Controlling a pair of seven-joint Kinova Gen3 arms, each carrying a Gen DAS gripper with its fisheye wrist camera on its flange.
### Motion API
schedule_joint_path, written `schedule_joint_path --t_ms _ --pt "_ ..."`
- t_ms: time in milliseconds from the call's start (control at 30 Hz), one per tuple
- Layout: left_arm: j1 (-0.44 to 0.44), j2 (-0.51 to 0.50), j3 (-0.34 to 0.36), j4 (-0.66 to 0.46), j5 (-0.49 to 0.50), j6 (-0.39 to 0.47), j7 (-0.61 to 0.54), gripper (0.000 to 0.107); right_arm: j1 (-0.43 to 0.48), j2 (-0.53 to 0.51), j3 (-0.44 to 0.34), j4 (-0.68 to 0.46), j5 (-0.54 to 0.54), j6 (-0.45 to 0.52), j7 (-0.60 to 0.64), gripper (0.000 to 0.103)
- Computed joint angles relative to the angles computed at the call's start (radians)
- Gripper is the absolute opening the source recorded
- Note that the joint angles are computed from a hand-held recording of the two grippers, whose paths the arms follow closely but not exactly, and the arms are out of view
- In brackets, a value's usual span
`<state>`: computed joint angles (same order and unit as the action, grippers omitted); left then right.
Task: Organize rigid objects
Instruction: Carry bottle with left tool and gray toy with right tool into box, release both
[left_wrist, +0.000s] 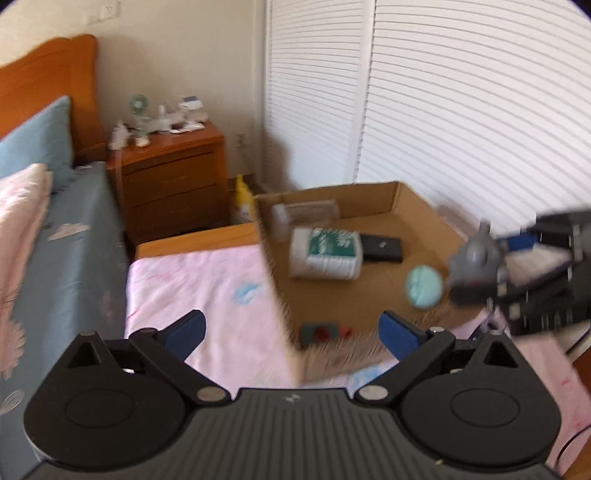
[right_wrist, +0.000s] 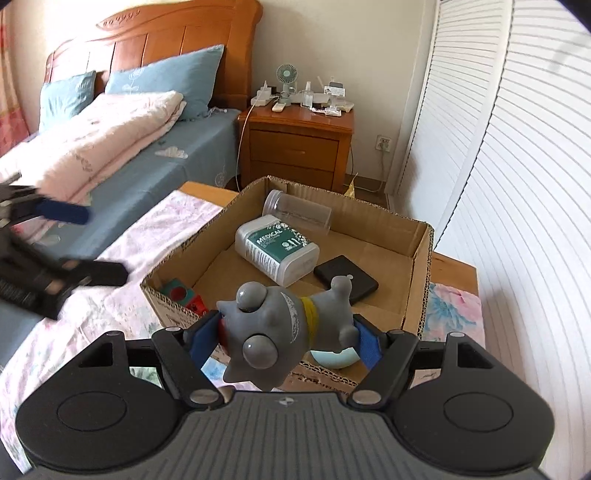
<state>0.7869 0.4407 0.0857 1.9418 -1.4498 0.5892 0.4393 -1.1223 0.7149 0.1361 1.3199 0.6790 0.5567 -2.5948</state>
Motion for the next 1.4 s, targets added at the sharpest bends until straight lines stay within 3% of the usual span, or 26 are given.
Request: schedule_joint_path --t_ms 100,267,400,500,833,933,1033,1200,1400 --pt "0.061 0.010 0.016 0.039 -0.003 0.079 0.065 0.100 -0.006 0.010 -0.007 -0.025 0.000 0.045 0.019 0.079" --pt "0.088 0.036 0.053 0.051 0.058 0.084 0.097 0.100 -0.007 0.021 -0.015 -0.047 -0.004 0.072 0.012 0.079" --pt "0.128 0.057 0.030 0.061 0.028 0.074 0.195 0.100 -0.003 0.030 -0.023 -0.065 -0.011 0.082 0.010 0.079" --pt "0.160 0.079 0.021 0.064 -0.019 0.123 0.269 0.100 0.005 0.040 -0.032 -0.089 -0.023 0.096 0.026 0.079" --pt "0.142 0.085 0.064 0.082 -0.069 0.127 0.328 0.100 0.061 0.141 -0.067 -0.299 -0.126 0.198 0.140 0.079" --pt "0.143 0.084 0.070 0.089 -0.076 0.140 0.350 0.100 0.055 0.171 -0.039 -0.338 -0.139 0.196 0.123 0.081" --pt "0.137 0.076 0.077 0.111 -0.110 0.149 0.408 0.100 0.041 0.176 -0.002 -0.321 -0.127 0.146 0.078 0.103" --pt "0.114 0.070 0.105 0.136 -0.145 0.167 0.459 0.100 0.034 0.156 0.005 -0.280 -0.126 0.116 0.056 0.103" --pt "0.101 0.076 0.119 0.127 -0.116 0.173 0.431 0.100 -0.017 0.131 0.036 -0.224 -0.077 0.115 0.007 0.103"
